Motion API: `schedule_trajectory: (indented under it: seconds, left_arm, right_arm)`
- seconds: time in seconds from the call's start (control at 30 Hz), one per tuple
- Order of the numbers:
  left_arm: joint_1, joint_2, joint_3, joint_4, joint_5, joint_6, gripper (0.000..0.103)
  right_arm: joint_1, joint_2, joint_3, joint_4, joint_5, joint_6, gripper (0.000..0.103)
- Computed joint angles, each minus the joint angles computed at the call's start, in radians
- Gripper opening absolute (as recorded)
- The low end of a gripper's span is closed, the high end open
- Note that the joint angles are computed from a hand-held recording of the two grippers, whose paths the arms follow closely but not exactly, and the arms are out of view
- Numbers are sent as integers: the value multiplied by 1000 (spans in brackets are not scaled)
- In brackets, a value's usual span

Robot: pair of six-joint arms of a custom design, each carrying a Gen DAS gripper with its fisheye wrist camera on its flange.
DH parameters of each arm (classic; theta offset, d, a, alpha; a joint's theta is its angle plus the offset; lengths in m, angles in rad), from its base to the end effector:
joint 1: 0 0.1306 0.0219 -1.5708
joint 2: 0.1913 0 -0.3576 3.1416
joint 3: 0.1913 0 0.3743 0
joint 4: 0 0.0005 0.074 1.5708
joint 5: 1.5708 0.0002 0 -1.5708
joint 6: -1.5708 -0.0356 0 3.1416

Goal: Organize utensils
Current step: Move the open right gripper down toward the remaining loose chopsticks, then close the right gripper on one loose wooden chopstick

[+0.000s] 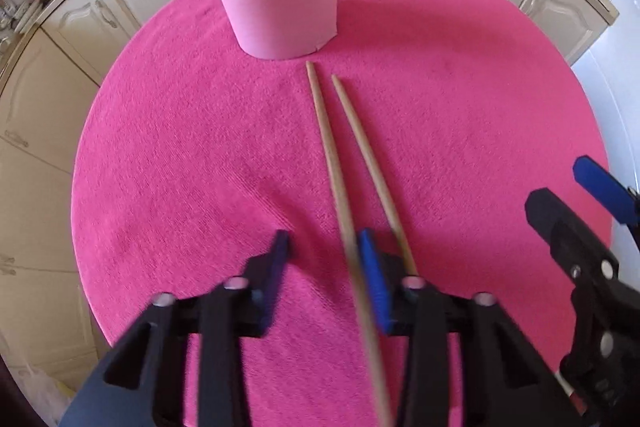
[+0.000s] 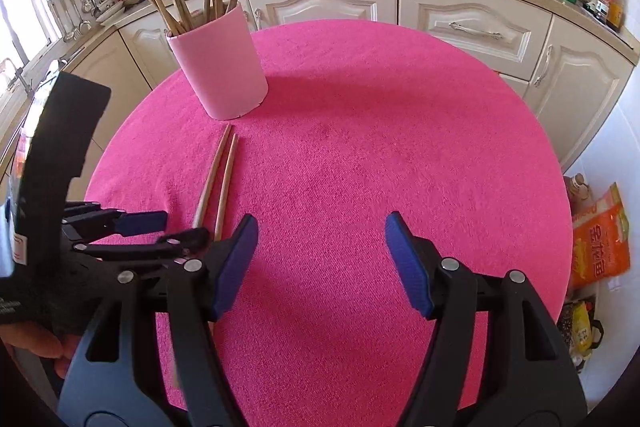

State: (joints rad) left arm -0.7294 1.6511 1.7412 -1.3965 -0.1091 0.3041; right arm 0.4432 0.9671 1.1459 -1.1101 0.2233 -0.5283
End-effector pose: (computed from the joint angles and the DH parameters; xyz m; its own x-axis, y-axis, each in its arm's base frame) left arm 0.3892 -0.3434 0.4031 -0.8787 0.3862 -0.2808 0.3963 0.9178 0.0220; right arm 0.2851 0.1261 0.4374 -0.7767 0.1755 -0.6050 0.1073 0.9832 0.1474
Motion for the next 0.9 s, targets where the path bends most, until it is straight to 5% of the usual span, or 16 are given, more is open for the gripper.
schedule_trajectory:
  seconds: [0.13, 0.27, 0.47, 0.6, 0.9]
  left_arm:
    - [46, -15, -8, -10, 73, 13, 9]
    - [94, -61, -62, 30, 173, 42, 8]
    - [149, -163, -188, 112, 223, 74, 7]
    - [179, -206, -231, 137, 222, 83, 7]
    - [223, -258, -262, 165, 244, 78, 7]
  right_arm:
    - [-5, 30, 23, -5, -18, 6, 66]
    - [-8, 91, 73, -26, -63, 32, 66]
    - [-11, 224, 184, -96, -156, 83, 65]
    - [-5, 335, 284, -202, -203, 105, 33]
    - [0, 457, 408, -327, -281, 127, 15]
